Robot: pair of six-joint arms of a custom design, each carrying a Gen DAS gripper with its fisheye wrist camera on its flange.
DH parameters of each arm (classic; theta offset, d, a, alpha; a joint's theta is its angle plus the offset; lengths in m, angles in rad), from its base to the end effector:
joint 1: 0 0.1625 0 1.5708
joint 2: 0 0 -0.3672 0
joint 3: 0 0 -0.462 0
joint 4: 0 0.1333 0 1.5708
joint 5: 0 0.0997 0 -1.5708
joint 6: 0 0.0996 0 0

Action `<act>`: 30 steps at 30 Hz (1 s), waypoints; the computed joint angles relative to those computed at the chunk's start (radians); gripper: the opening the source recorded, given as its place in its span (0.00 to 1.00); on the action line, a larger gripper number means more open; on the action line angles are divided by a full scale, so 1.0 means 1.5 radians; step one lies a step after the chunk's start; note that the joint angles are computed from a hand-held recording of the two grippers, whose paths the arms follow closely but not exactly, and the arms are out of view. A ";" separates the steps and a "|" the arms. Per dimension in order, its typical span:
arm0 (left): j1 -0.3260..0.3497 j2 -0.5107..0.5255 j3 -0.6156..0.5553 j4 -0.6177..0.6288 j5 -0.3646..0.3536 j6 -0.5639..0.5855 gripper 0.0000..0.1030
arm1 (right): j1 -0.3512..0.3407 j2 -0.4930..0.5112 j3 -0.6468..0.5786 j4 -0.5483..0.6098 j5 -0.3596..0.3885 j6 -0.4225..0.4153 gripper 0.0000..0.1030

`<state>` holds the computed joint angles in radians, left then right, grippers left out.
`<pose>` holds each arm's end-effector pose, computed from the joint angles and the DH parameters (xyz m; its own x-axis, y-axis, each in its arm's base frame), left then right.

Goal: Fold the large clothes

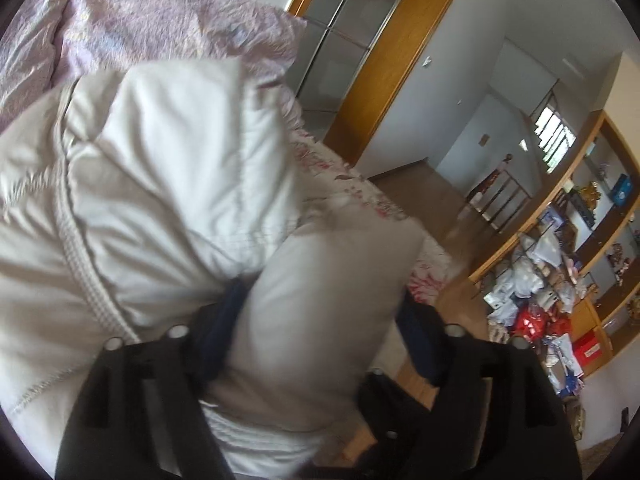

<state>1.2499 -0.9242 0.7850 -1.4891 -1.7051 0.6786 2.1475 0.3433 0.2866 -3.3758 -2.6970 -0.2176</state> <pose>-0.1334 -0.7818 0.4269 -0.5325 0.8437 0.0680 0.8339 0.5367 -0.1286 0.4710 -0.6445 -0.1578 -0.7502 0.3831 0.5390 -0.3811 0.4156 -0.8258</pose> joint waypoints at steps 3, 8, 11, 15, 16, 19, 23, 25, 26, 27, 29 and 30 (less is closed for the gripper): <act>0.009 0.021 -0.072 0.061 -0.058 -0.003 0.81 | 0.001 0.002 -0.003 0.006 -0.003 0.006 0.69; 0.022 0.014 -0.118 0.008 -0.123 -0.010 0.85 | 0.001 0.001 -0.002 0.011 -0.006 0.011 0.70; 0.024 -0.013 -0.069 -0.135 -0.045 -0.017 0.85 | 0.000 -0.002 0.002 0.011 -0.006 0.012 0.70; 0.025 -0.018 -0.016 -0.284 0.071 -0.002 0.84 | 0.001 0.005 -0.012 0.019 -0.011 0.010 0.71; 0.025 -0.016 -0.012 -0.299 0.098 -0.001 0.84 | 0.001 0.009 -0.018 0.023 -0.013 0.010 0.71; 0.029 -0.010 0.010 -0.344 0.142 0.015 0.84 | 0.001 0.010 -0.020 0.027 -0.015 0.010 0.72; 0.031 -0.004 0.034 -0.390 0.176 0.043 0.84 | 0.001 0.009 -0.019 0.031 -0.016 0.010 0.72; 0.029 -0.002 0.042 -0.393 0.189 0.050 0.84 | 0.001 0.010 -0.020 0.032 -0.015 0.011 0.72; 0.029 -0.002 0.048 -0.394 0.192 0.052 0.84 | 0.000 0.008 -0.017 0.031 -0.014 0.011 0.72; 0.028 -0.009 0.063 -0.406 0.196 0.055 0.84 | 0.000 0.006 -0.013 0.028 -0.014 0.010 0.72; 0.026 -0.018 0.085 -0.423 0.198 0.064 0.84 | 0.000 0.004 -0.009 0.026 -0.013 0.010 0.72; 0.025 -0.020 0.093 -0.427 0.198 0.068 0.84 | 0.000 0.002 -0.006 0.024 -0.012 0.011 0.72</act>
<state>1.2881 -0.9548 0.9244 -2.1295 -1.4087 0.7813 2.1471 0.3462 0.2779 -3.3398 -2.7150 -0.2014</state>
